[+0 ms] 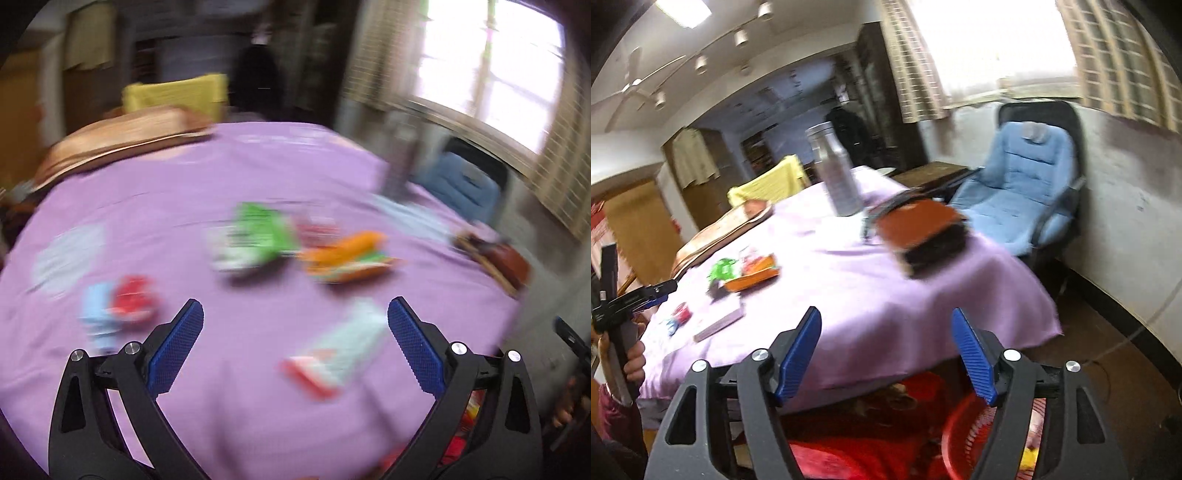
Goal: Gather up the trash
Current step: 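Move both tools back over the table toward the blue face mask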
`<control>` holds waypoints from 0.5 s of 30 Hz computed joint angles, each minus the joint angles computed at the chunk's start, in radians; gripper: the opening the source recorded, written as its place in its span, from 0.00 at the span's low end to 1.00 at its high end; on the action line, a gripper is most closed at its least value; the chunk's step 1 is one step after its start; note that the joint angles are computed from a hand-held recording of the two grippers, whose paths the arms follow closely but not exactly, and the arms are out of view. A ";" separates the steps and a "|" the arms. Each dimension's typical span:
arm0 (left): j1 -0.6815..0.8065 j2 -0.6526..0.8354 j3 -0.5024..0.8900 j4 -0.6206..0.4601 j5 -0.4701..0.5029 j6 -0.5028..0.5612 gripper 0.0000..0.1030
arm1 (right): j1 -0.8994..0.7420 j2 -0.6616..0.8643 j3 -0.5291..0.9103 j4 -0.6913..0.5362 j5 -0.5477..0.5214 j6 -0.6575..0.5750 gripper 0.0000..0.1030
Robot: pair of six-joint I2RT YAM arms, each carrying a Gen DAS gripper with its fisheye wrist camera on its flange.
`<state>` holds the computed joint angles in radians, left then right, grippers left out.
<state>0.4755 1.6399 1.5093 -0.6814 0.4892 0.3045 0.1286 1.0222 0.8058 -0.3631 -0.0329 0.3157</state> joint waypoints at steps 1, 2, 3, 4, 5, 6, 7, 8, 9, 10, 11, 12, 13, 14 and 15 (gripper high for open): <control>0.033 0.021 0.022 -0.003 -0.004 0.002 0.93 | 0.037 0.028 0.020 0.007 0.015 0.003 0.72; 0.070 0.047 0.044 -0.005 -0.009 0.006 0.93 | 0.061 0.046 0.032 0.011 0.028 0.006 0.73; 0.116 0.088 0.083 -0.012 -0.020 0.009 0.93 | 0.096 0.074 0.054 0.013 0.043 0.008 0.73; 0.139 0.121 0.120 -0.025 -0.026 0.010 0.93 | 0.125 0.100 0.074 0.014 0.056 0.010 0.73; 0.170 0.160 0.161 -0.040 -0.033 0.012 0.93 | 0.139 0.117 0.086 0.016 0.061 0.010 0.73; 0.187 0.183 0.181 -0.046 -0.036 0.015 0.93 | 0.163 0.138 0.103 0.015 0.072 0.013 0.73; 0.202 0.213 0.215 -0.059 -0.046 0.017 0.93 | 0.180 0.159 0.121 0.016 0.076 0.016 0.73; 0.219 0.246 0.251 -0.068 -0.060 0.024 0.93 | 0.194 0.177 0.136 0.016 0.079 0.017 0.73; 0.228 0.268 0.274 -0.070 -0.074 0.027 0.93 | 0.209 0.196 0.150 0.022 0.088 0.021 0.73; 0.237 0.293 0.303 -0.076 -0.104 0.024 0.93 | 0.219 0.207 0.159 0.023 0.093 0.022 0.73; 0.248 0.325 0.340 -0.091 -0.118 0.026 0.93 | 0.228 0.217 0.168 0.025 0.098 0.021 0.74; 0.261 0.367 0.398 -0.123 -0.128 0.029 0.93 | 0.235 0.228 0.177 0.027 0.102 0.021 0.74; 0.270 0.386 0.425 -0.137 -0.130 0.033 0.93 | 0.238 0.238 0.184 0.028 0.104 0.022 0.76; 0.273 0.409 0.459 -0.152 -0.140 0.037 0.93 | 0.240 0.248 0.187 0.034 0.104 0.024 0.77; 0.268 0.410 0.460 -0.150 -0.155 0.042 0.93 | 0.240 0.258 0.193 0.034 0.102 0.026 0.77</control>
<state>0.7432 2.0504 1.9693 -0.8314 0.3340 0.3462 0.3685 1.2806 0.9988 -0.3292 0.0692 0.3413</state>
